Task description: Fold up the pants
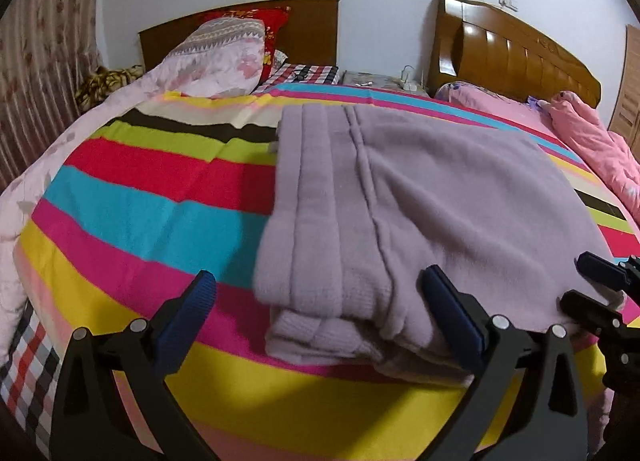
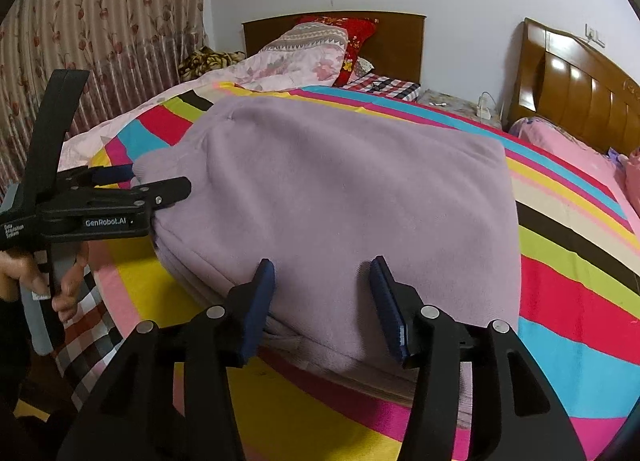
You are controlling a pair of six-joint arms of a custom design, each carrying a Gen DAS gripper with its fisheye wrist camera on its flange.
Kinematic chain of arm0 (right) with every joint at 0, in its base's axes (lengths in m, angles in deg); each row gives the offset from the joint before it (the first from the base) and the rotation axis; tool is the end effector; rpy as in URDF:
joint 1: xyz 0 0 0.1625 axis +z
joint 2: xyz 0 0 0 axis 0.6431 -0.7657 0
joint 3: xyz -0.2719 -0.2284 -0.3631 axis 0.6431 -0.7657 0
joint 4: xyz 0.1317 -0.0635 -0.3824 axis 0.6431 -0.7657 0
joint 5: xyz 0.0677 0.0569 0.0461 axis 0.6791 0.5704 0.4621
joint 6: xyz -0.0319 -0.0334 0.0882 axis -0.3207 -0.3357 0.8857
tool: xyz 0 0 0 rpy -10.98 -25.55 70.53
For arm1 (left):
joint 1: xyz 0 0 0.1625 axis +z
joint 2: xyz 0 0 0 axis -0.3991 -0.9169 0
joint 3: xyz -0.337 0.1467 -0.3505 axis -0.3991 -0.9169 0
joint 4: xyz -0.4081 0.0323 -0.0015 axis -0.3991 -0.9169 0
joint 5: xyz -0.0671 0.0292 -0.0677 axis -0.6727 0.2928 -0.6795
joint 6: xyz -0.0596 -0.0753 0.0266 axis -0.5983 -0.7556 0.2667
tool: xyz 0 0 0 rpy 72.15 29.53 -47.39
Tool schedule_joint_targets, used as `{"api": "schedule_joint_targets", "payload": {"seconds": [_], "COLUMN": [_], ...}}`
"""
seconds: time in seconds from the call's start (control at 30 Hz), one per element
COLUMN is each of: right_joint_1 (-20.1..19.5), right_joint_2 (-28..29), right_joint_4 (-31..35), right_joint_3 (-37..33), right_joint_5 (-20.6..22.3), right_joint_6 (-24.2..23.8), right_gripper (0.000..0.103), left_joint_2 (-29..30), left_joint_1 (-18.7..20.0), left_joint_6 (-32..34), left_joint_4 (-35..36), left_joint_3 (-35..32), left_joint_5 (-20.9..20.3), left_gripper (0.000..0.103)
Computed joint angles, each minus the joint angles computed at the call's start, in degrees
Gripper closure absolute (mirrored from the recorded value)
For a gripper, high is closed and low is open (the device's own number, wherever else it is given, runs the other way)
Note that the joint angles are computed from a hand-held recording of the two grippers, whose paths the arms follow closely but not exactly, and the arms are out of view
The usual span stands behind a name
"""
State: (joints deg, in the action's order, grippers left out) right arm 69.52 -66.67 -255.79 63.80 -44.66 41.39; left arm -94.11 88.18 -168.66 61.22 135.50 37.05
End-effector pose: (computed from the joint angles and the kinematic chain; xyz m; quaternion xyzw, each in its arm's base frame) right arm 0.2484 -0.4994 -0.0091 0.1501 -0.8435 0.3983 0.3276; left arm -0.0801 -0.6025 0.1707 0.3231 0.8638 -0.2850 0.2613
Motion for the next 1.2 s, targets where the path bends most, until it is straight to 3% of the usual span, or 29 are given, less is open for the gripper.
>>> {"api": "schedule_joint_targets", "payload": {"seconds": [0.2,0.27,0.37,0.5,0.63,0.93,1.03,1.13,1.2], "right_joint_1": [0.67,1.03,1.49,1.31,2.39,-0.17,-2.06,-2.43,-4.33], "right_joint_2": [-1.37,-1.44,-1.08,-0.59,2.48,-2.08,-5.78,-7.37,-9.7], "right_joint_4": [3.08,0.59,-1.62,6.33,4.34,6.09,4.41,-2.82,-5.58], "right_joint_3": [0.31,0.8,0.91,-0.01,-2.3,3.87,8.66,11.15,11.91], "right_joint_5": [-0.34,1.26,4.68,6.61,3.02,15.0,25.26,24.93,23.89], "right_joint_6": [3.35,4.0,1.93,1.11,-5.09,-2.26,-2.77,-4.28,-2.91], "right_gripper": [0.042,0.041,0.031,0.028,0.022,0.02,0.02,0.015,0.014], "left_joint_2": [0.08,0.01,0.33,0.39,0.41,0.48,0.2,-1.76,-2.69], "left_joint_1": [0.05,0.1,0.34,0.71,0.58,-0.72,-2.94,-7.11,-7.8], "left_joint_6": [-1.46,-1.64,-2.31,-2.98,-2.71,-3.63,-5.56,-0.85,-0.2], "left_joint_4": [0.51,0.38,0.74,1.18,0.81,0.42,1.55,-6.65,-7.47], "left_joint_3": [0.13,0.19,-0.44,-0.69,-0.45,0.37,0.95,5.02,5.05], "left_joint_5": [-0.01,0.06,0.41,0.96,0.52,-2.2,-6.37,-13.35,-9.53], "left_gripper": [0.001,0.001,0.001,0.001,0.001,0.001,0.001,0.002,0.002]}}
